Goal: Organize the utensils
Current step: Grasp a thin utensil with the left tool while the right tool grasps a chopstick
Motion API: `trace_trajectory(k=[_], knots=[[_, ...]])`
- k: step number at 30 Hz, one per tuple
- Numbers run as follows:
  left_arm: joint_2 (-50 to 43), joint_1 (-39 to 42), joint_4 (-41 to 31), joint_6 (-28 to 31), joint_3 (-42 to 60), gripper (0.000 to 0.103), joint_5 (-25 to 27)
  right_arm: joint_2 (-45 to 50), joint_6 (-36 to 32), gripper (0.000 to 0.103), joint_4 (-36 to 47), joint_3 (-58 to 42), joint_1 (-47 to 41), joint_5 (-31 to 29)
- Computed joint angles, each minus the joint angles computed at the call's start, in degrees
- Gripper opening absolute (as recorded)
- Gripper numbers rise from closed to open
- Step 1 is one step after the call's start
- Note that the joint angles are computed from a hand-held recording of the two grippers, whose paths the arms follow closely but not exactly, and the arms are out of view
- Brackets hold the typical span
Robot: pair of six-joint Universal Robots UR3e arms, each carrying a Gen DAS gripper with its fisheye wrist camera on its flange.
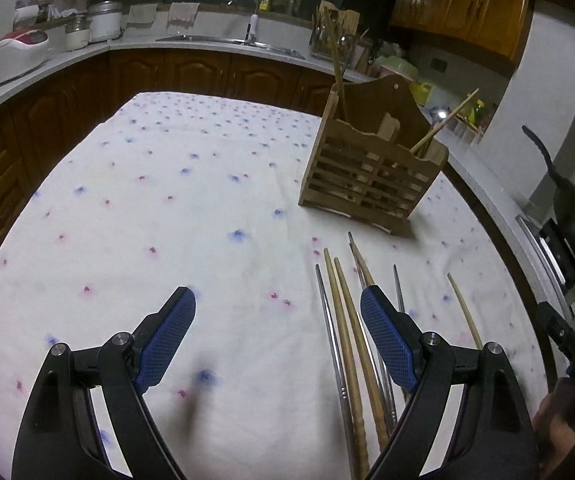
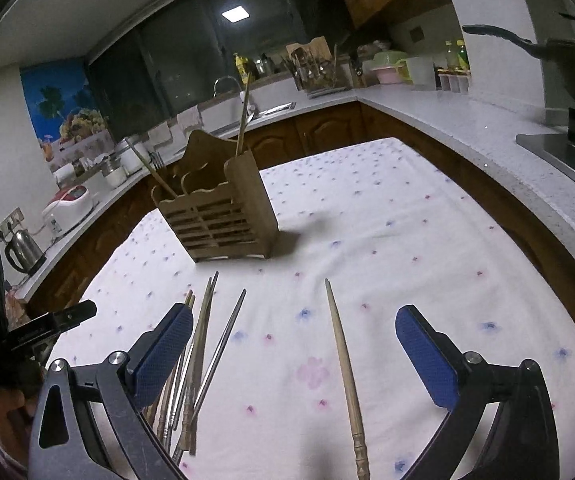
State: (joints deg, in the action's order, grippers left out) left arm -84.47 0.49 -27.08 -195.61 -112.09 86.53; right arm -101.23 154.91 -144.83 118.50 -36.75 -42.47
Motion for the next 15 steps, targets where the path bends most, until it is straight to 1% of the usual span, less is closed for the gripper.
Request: trace_trajectory(k=[8,11,12,13,15], knots=[[-4.74,-1.68,-3.31,0.74,4.29,0.087,0.76,3.22,0.36,0.102,-0.45,-2.30,2.27,-3.11],[-7.82,-2.88,-4.63,1.08,7.09,0.085,1.36,5.05,0.67,0.099,-1.03,-3.57,3.64,-5.02],[-8.59,-3.05,-4.98,1.23,7.78,0.083,1.19,5.95,0.74,0.097,-1.19,-4.24,4.24,-5.82],[-9.66,-3.20,-5.60,1.46,8.81,0.077,0.79,6.87,0.76,0.095,-1.16,-5.01,4.88,-6.69],[-12.25,-3.55,-7.74,1.88,11.59,0.070,0.38,9.10,1.08,0.086,-1.06,-6.85,6.34,-8.73]])
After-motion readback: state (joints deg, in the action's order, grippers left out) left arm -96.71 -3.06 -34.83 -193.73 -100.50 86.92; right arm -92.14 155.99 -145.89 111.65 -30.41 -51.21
